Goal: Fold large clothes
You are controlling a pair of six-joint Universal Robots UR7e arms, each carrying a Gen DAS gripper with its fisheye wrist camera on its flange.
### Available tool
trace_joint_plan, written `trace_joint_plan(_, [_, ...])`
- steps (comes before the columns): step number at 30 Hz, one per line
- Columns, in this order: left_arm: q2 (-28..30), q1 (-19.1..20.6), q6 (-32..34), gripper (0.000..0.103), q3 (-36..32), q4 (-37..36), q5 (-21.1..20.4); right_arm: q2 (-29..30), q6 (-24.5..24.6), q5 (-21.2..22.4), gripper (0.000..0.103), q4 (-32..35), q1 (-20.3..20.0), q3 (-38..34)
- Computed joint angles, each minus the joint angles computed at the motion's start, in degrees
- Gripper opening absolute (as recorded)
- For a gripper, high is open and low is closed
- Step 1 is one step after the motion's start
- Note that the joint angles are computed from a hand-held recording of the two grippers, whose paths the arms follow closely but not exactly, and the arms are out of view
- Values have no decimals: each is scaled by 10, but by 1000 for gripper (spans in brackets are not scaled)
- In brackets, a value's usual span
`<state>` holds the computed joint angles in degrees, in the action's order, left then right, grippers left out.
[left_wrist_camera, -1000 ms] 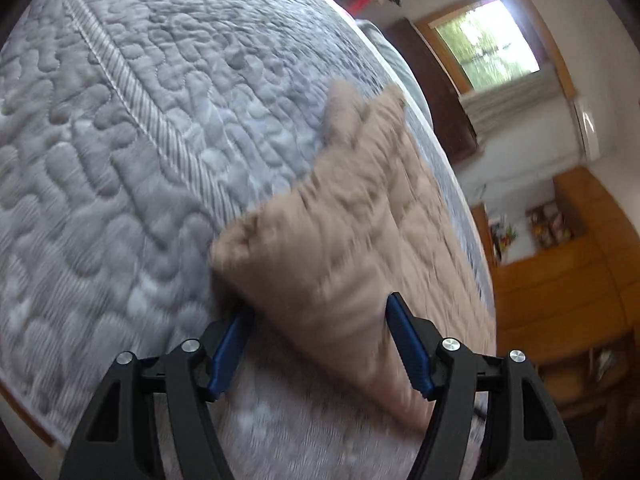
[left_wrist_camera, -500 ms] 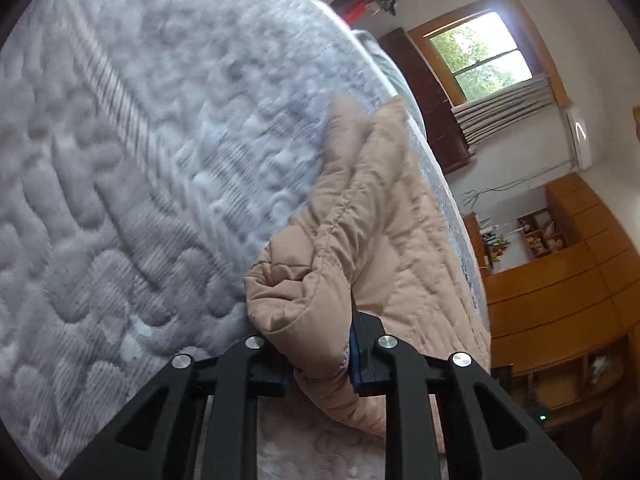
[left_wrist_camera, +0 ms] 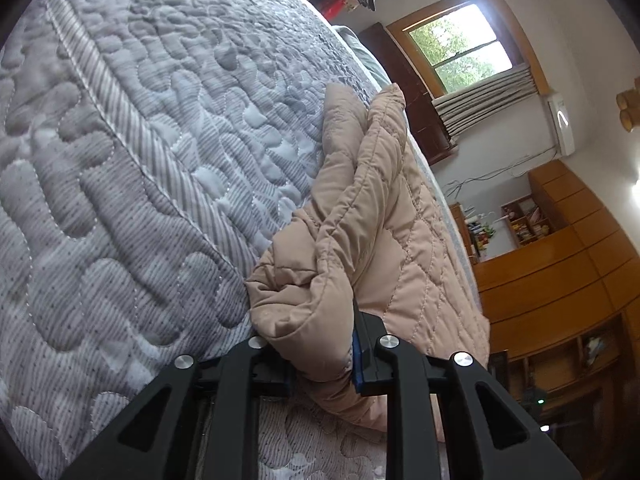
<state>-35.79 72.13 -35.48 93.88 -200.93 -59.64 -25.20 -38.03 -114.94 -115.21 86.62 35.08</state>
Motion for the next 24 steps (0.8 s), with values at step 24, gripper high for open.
trace_joint_plan(24, [69,-149,365,16,-174,107,114,-111,45,70,35,-9,-24,105])
